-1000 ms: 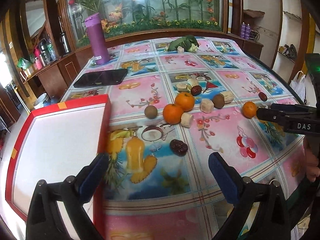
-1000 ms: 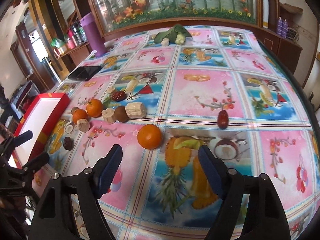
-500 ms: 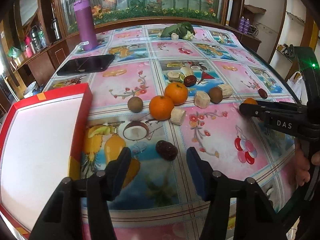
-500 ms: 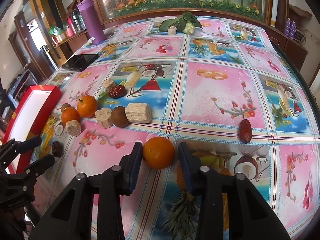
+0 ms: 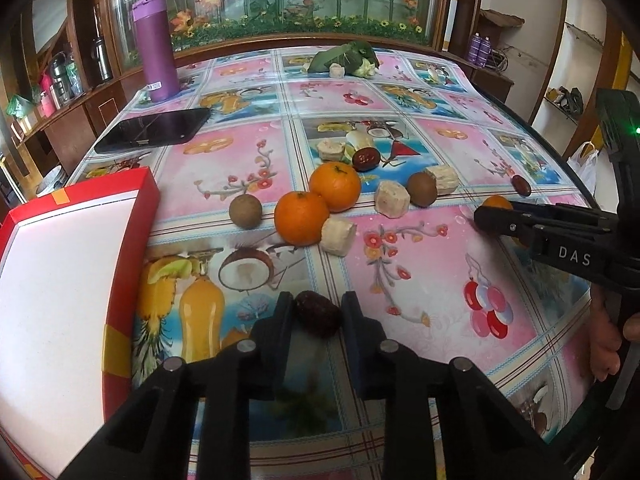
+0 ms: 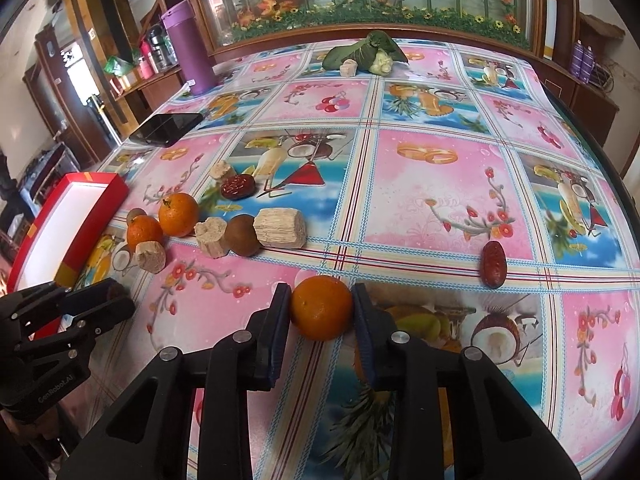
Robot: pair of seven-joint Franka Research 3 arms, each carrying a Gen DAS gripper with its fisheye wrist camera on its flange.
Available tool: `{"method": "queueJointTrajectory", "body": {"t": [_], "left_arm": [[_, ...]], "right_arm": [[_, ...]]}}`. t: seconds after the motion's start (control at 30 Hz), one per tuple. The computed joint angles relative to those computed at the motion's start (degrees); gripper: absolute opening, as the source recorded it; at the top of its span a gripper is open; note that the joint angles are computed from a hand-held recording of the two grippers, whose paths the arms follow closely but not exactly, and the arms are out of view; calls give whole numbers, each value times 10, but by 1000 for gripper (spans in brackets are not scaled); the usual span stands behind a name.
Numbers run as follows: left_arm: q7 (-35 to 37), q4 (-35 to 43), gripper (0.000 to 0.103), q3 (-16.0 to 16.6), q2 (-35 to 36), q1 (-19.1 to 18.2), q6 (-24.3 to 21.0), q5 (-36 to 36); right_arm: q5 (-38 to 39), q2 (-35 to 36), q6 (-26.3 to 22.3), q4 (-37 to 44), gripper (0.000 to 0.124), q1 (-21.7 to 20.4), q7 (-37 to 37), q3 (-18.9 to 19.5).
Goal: Organize fruits
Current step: 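Close the right tool on an orange while the left tool grasps a dark red date, then carry the orange and the date over the white tray with both tools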
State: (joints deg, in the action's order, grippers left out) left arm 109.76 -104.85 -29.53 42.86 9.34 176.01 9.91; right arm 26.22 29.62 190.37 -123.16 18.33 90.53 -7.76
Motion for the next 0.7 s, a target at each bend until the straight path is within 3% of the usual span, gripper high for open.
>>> {"method": "queueJointTrajectory", "body": {"t": [0.13,0.27,0.43,0.57,0.7], "left_arm": [[10,-16,27,-24,-4,24,10,0],[24,-60,27,-72,-23,82,48,9],[-1,-117,27,-98,-61,152,121,44],[-45,-131,27,-35,-95,141,178,43],[-82,-115,27,71,-105,81,196,12]], "right_arm": [[2,-1,5,-1,29,-12,4,13],[-13,-9,27,-9,28,-77,12,87],[-47,-8,43,12,28,-98,16,144],[-75,13,17,79,28,-69,3,153],[-85,66,-40,186,28,-13,-11,133]]}}
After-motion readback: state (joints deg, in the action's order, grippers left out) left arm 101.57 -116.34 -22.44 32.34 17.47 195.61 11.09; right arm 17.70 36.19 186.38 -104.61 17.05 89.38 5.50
